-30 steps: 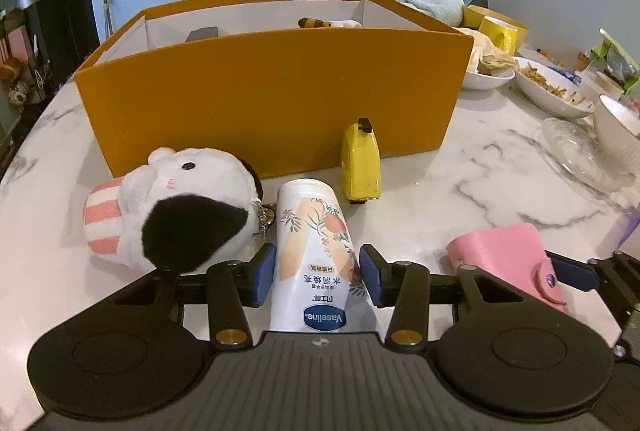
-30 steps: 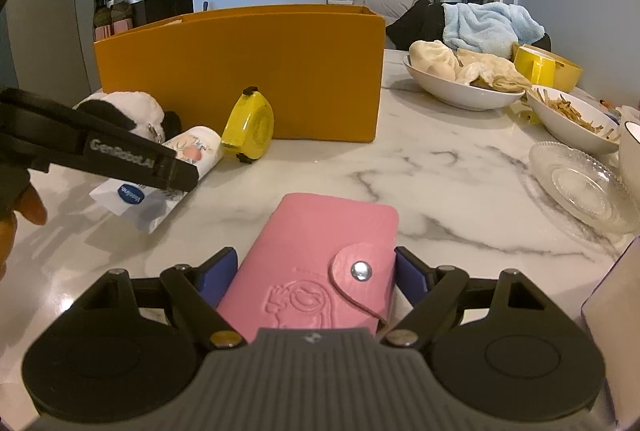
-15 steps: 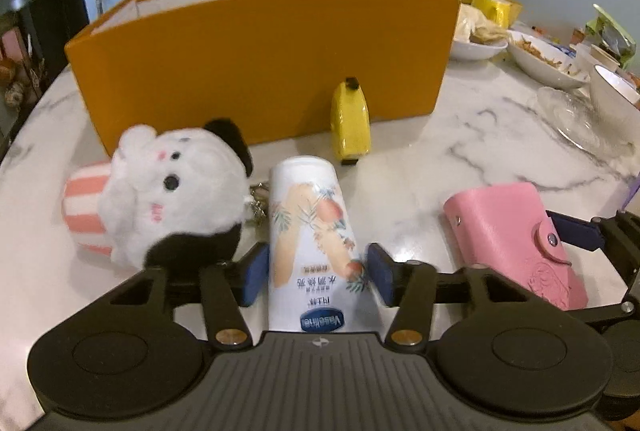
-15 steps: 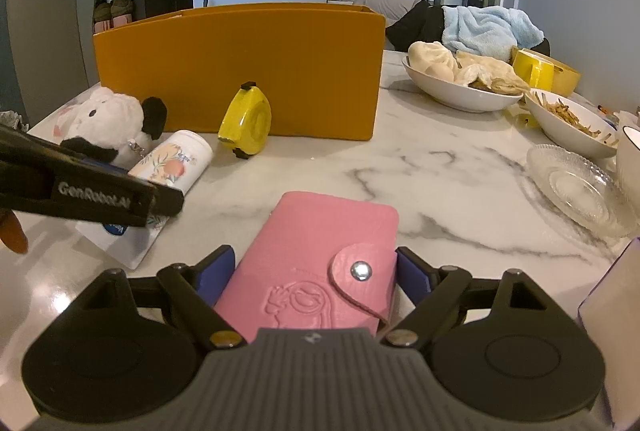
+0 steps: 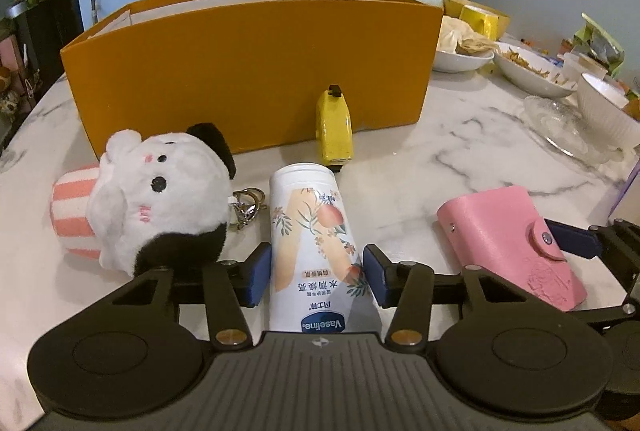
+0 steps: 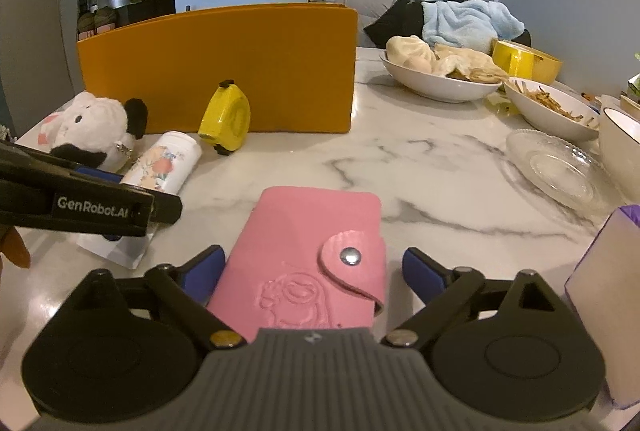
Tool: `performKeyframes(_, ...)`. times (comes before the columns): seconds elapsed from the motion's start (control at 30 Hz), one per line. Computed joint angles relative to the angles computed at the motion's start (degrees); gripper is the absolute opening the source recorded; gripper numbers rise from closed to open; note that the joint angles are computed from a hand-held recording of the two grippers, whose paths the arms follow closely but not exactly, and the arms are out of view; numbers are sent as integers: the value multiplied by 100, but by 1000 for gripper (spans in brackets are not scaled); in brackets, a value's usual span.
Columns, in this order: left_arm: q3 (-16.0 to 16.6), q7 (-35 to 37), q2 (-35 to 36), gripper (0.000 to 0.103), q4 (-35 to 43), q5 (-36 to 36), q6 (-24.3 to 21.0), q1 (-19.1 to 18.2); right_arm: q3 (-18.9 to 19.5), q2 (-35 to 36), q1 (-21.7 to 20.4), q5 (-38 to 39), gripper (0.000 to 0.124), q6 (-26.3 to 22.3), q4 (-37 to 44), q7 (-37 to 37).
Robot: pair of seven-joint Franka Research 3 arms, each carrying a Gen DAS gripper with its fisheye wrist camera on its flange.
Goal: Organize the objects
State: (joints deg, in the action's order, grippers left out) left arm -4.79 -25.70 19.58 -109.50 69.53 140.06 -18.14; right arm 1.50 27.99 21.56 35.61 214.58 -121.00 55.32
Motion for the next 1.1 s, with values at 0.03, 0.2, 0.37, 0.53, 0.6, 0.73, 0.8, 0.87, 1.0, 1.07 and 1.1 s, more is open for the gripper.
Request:
performKeyframes(0.03,8,-77,-12,57,-16,65,12,-20,39,-16,-58,-95,83,0,-24,66)
performKeyframes(0.2,-28,-210,-107,56,-72,285,-136,-107,162,-129,-317,-491,81,-75,-142,512)
performKeyframes(0.37,-103,-331,-274,56,-160,463,-246,-119,139,-223,-356,-663,81,39,-269,709)
performKeyframes(0.53,-206,-430,-498,56,-280,543,-360,-100,211,-432,-482,-971,81,-3,-433,932)
performKeyframes(0.6,-242,-478,-630,57,-358,597,-414,-85,265,-555,-571,-1192,81,-37,-508,1082)
performKeyframes(0.73,-303,-446,-908,57,-472,731,-514,14,365,-819,-748,-1729,81,-129,-593,1394)
performKeyframes(0.8,-312,-436,-1102,57,-541,807,-544,113,385,-913,-811,-1986,81,-237,-521,1490)
performKeyframes(0.87,-322,-468,-1280,57,-602,909,-576,235,443,-986,-921,-2330,81,-368,-370,1640)
performKeyframes(1.0,-323,-301,-1484,57,-595,997,-631,529,522,-895,-1064,-2863,82,-700,311,1832)
performKeyframes(1.07,-288,-72,-1452,57,-466,940,-701,686,487,-684,-1016,-2920,82,-923,879,1774)
performKeyframes(1.1,-236,74,-1405,57,-369,865,-641,798,466,-537,-980,-2910,82,-1054,1219,1723)
